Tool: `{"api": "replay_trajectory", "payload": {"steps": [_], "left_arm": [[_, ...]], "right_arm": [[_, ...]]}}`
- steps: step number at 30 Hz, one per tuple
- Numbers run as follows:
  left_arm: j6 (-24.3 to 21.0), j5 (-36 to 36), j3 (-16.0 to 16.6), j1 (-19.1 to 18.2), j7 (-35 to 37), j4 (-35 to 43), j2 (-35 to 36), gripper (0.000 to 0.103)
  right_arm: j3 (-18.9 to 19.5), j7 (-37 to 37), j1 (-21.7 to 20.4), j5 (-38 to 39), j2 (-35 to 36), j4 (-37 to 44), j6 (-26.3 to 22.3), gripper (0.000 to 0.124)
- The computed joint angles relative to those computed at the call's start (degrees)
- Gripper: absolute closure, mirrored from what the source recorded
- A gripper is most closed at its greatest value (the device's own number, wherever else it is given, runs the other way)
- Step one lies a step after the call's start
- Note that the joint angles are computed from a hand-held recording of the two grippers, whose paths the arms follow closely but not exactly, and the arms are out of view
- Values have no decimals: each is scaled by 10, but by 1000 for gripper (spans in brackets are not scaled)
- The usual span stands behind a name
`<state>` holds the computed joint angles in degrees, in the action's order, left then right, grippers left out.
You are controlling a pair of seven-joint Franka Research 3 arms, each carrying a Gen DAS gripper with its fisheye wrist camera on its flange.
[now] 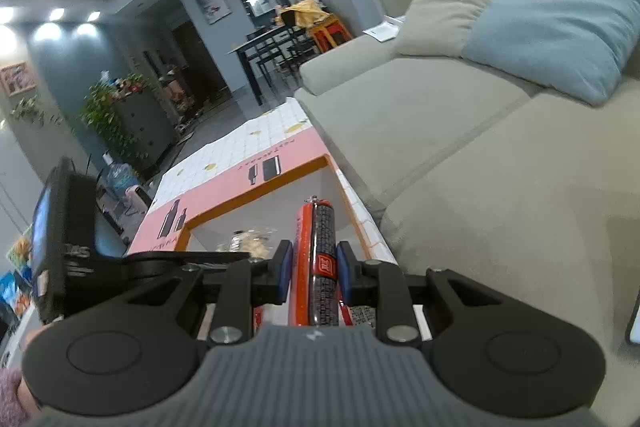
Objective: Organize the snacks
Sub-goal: 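Carry the cookie pack over the box and open left tool while right tool carries the sausage, then lower the red sausage into the box and open right tool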
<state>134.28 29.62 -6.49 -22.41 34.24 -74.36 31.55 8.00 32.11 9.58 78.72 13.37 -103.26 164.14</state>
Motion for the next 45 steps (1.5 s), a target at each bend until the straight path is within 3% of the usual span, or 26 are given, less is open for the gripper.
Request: {"api": "replay_trajectory", "payload": {"steps": [2,7,12,20,24,27,32,36,41,44,45], "left_arm": [[-19,7,-1,-5,27,17,10,14],[4,-13,-10,4,48,-1,-1,14],[6,24,5,-13,25,-16,-20,14],[39,63,-2,-6,3,-81,-88,14],[53,115,1,-8,-44,-133,-139,14],[-4,159,0,-16,-93,-140,-157,14],[51,133,-19,28,-134,-199,-199,14],[57,142,-24,44,-144,-227,-217,14],[62,133,-28,62,-151,-255,-235,14],[76,122,-30,74,-155,-274,-246,14],[86,120,-30,79,-156,-282,-251,14]], "right_arm": [[0,4,-1,-1,-1,-2,-9,102],[-2,24,-4,-19,9,6,-11,102],[4,1,-8,5,8,7,-9,102],[2,-29,-6,20,3,1,-15,102],[-2,-55,-6,35,-5,-6,-15,102],[-8,-32,-8,27,-11,-10,-26,102],[-10,-24,0,7,-6,-3,-16,102],[-10,35,10,-63,7,4,-17,102],[-7,119,34,-187,34,27,25,102],[-36,237,61,-316,77,84,4,102],[-65,304,81,-384,99,119,-22,102]]}}
